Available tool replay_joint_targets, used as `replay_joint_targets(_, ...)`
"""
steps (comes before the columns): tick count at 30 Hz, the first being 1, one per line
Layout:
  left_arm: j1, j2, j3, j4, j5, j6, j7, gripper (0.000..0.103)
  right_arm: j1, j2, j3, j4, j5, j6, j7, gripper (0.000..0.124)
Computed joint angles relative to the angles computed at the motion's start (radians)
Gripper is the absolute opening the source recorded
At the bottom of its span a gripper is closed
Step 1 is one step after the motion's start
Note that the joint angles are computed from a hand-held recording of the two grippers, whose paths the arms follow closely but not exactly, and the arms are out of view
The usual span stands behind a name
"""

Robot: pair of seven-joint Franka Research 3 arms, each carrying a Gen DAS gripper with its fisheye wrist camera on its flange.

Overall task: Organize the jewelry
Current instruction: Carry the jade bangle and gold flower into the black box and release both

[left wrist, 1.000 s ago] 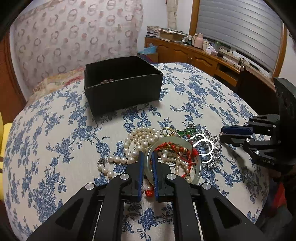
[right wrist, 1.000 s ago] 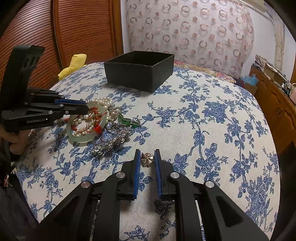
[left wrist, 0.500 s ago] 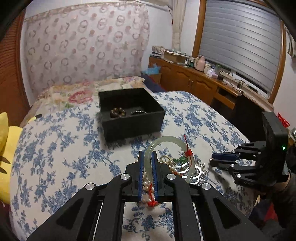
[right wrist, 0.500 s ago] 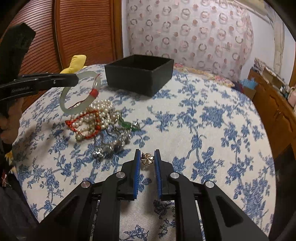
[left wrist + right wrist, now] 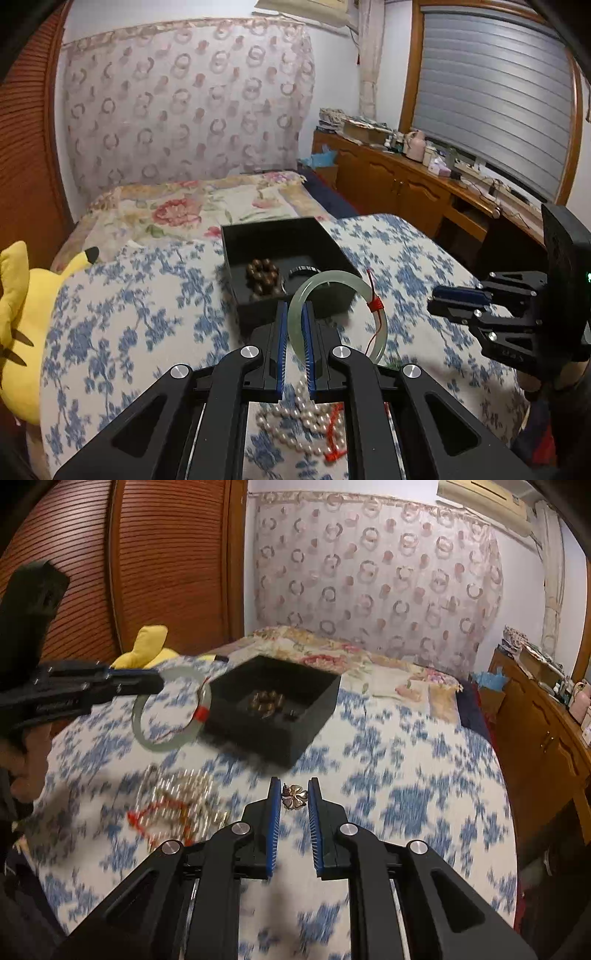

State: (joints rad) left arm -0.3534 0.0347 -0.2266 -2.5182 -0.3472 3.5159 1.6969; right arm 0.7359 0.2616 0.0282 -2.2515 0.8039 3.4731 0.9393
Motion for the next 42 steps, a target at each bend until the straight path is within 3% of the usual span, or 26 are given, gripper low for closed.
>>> replay_joint_targets(10, -0.049, 0.051, 0.061, 0.088, -0.123, -0.028, 0.107, 0.007, -0.009, 0.135, -0.074, 0.243, -0.123, -0.125, 0.104, 0.016)
replay_joint_targets(13, -0.107, 0.074, 0.11, 0.127, -0.212, -0.042, 0.187, 0.007, 0.009, 0.178, -0.118, 0.32, -0.159, -0.184, 0.15, 0.017)
replay_joint_targets(18, -0.199, 0.117, 0.208, 0.189, -0.288, -0.074, 0.253, 0.007, -0.033, 0.246, -0.113, 0.447, -0.224, -0.292, 0.225, 0.017)
replay_joint_targets(21, -0.18, 0.128, 0.213, 0.195, -0.221, -0.088, 0.189, 0.007, -0.005, 0.291, -0.163, 0.511, -0.278, -0.349, 0.297, 0.017)
replay_joint_targets(28, -0.251, 0.158, 0.312, 0.225, -0.156, -0.116, 0.118, 0.007, -0.041, 0.333, -0.15, 0.582, -0.365, -0.409, 0.394, 0.018)
replay_joint_targets(30, -0.244, 0.168, 0.315, 0.236, -0.12, -0.126, 0.082, 0.007, -0.05, 0.331, -0.144, 0.582, -0.391, -0.411, 0.415, 0.022)
replay_joint_targets(33, -0.246, 0.178, 0.326, 0.245, -0.075, -0.132, 0.038, 0.007, -0.074, 0.318, -0.119, 0.565, -0.424, -0.394, 0.433, 0.034)
replay_joint_targets(36, -0.261, 0.187, 0.349, 0.258, -0.039, -0.14, 0.002, 0.007, -0.092, 0.304, -0.102, 0.546, -0.459, -0.379, 0.455, 0.034)
replay_joint_targets(39, -0.233, 0.196, 0.331, 0.269, 0.019, -0.15, -0.047, 0.007, -0.118, 0.279, -0.073, 0.508, -0.486, -0.344, 0.475, 0.034)
replay_joint_targets(42, -0.276, 0.22, 0.378, 0.3, 0.042, -0.174, -0.075, 0.007, -0.112, 0.253, -0.083, 0.466, -0.527, -0.318, 0.509, 0.034)
